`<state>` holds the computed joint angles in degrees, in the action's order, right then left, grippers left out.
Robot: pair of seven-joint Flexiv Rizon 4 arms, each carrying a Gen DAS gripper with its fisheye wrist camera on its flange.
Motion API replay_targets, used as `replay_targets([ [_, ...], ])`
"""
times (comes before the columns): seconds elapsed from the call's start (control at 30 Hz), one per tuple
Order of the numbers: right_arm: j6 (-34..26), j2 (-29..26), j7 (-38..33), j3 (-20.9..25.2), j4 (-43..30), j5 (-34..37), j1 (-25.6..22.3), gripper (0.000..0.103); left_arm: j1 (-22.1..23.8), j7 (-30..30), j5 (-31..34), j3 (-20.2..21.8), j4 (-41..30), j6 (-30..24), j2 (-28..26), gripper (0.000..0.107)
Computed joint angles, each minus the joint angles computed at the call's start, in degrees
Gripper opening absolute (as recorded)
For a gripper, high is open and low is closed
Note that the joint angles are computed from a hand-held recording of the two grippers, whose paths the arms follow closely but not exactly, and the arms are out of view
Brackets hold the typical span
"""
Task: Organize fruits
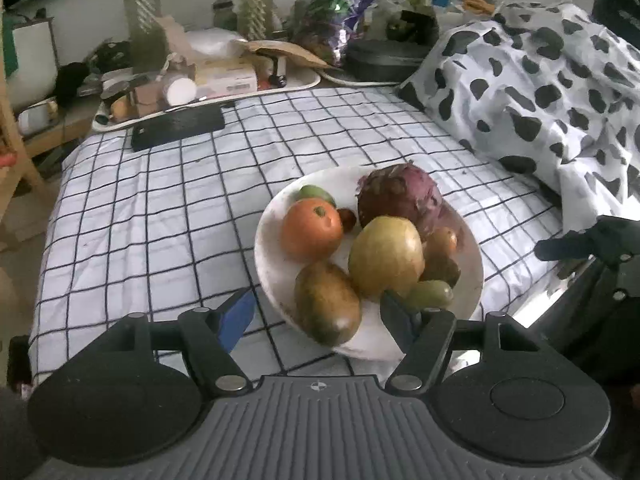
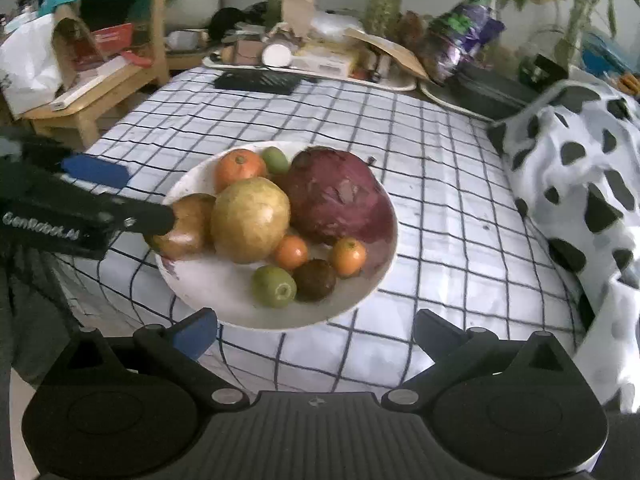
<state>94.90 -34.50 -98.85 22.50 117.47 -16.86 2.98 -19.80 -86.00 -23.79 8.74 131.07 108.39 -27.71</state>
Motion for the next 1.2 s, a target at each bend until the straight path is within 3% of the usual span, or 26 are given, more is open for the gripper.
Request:
replay_targets([
  [0.1, 0.0, 1.0, 2.4, -3.8, 0.6, 1.1, 3.3, 0.103, -3.3, 0.1, -2.0, 2.5, 0.3, 0.0, -0.1, 0.068],
  [0.2, 0.0, 1.4, 3.9, -6.7, 0.9, 1.3, 6.0, 0.103, -11.1, 1.6, -7.1, 8.8, -0.4, -1.7, -1.5, 0.068],
  [0.27, -0.1, 1.4, 4.4, -7.5, 0.8, 1.2, 6.6, 0.103, -12.8, 2.1, -8.4, 10.3, -0.9, -2.5, -2.0, 0.076],
  [0.33, -0.2, 1.5, 4.8, -8.2, 0.8, 1.0, 7.3, 0.103, -11.8, 2.0, -8.0, 9.5, -1.0, -2.9, -1.9, 0.097],
  [0.4, -0.2, 1.5, 5.3, -9.3, 0.9, 0.9, 8.3, 0.103, -10.7, 1.6, -7.5, 8.6, -0.9, -3.1, -1.6, 0.103],
  [0.6, -0.2, 1.5, 6.7, -11.2, 0.8, 0.7, 9.9, 0.103, -11.3, 1.2, -5.9, 9.7, -1.5, -4.6, -2.0, 0.103],
  [0.97, 0.2, 1.7, 7.9, -13.6, 1.2, -0.1, 11.9, 0.103, -16.6, -3.3, -2.9, 16.8, -3.0, -9.0, -3.0, 0.103],
  [1.2, 0.5, 1.7, 8.3, -14.1, 1.3, -0.4, 12.2, 0.103, -16.0, -6.7, 1.9, 17.7, -3.4, -10.1, -2.7, 0.103],
])
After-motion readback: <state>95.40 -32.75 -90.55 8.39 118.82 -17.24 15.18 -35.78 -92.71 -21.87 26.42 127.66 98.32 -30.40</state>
